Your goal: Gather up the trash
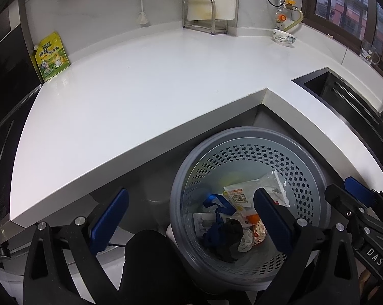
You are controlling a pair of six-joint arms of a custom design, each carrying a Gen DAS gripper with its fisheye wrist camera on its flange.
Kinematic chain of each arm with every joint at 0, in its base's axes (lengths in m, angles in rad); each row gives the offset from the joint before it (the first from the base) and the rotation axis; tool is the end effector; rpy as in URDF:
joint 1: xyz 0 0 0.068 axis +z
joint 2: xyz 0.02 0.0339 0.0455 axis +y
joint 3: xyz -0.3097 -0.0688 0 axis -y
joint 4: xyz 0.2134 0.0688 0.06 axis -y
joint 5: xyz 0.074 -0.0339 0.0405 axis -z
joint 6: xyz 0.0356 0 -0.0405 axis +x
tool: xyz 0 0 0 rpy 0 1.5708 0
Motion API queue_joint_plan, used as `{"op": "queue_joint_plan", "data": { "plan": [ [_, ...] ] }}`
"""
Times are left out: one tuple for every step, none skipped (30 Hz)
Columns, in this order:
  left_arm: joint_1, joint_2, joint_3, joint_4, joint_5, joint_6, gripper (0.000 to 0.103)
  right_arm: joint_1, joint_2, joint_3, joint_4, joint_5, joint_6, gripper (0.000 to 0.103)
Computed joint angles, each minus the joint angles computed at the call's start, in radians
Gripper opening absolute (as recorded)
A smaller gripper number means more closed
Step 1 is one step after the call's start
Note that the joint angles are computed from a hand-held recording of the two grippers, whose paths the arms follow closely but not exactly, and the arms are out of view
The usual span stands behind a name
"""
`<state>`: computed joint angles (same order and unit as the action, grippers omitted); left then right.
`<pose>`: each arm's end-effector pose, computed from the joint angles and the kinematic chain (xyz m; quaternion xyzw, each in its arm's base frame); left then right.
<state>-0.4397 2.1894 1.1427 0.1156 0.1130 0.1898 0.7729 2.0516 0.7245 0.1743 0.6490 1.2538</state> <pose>0.3816 -0.1840 0.1233 0.3103 0.8957 -0.0923 0.3048 0.2402 0.2042 0.1019 0.2850 0.8848 0.0019 0.3687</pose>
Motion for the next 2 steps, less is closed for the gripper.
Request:
{"op": "queue_joint_plan", "data": {
  "plan": [
    [0.0,0.0,0.0,0.0,-0.002,0.0,0.097,0.001,0.002,0.004,-0.007,0.003,0.003,0.059],
    [0.0,0.0,0.0,0.001,-0.004,0.001,0.097,0.001,0.003,0.009,-0.018,0.006,0.005,0.06]
  ]
}}
